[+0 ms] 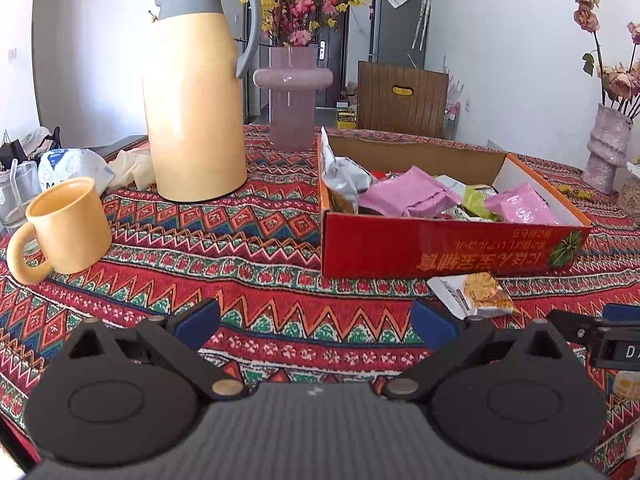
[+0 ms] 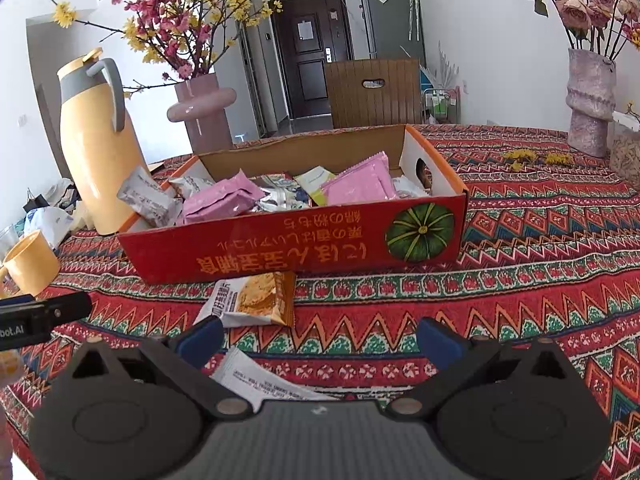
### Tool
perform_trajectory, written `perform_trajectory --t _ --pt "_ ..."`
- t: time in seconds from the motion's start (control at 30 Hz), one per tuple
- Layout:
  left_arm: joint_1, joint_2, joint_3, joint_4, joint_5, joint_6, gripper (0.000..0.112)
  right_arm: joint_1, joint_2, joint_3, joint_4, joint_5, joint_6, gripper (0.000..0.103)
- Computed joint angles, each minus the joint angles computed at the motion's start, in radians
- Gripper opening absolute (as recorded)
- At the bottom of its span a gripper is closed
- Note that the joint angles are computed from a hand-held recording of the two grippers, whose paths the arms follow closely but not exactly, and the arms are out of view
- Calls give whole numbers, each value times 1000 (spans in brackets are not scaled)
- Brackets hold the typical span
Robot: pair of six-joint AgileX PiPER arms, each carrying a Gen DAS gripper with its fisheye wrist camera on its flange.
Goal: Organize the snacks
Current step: 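Move both open tools back from the box to the packets on the cloth, then grasp the white packet on the cloth with the right tool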
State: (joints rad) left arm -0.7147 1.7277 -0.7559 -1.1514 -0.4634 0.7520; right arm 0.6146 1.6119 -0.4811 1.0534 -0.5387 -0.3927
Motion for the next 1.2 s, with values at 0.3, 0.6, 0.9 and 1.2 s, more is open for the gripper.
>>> perform_trajectory --t 0.3,0.6,0.9,1.2 --pt "18 -12 41 50 34 -49 103 81 76 -57 110 24 -83 103" --pt "40 -22 87 135 50 -144 103 173 156 -70 283 -74 -199 103" --pt "31 -8 79 118 62 -123 103 231 183 -3 126 -184 -8 93" --pt "15 5 60 48 59 -60 103 268 202 64 -5 -290 148 44"
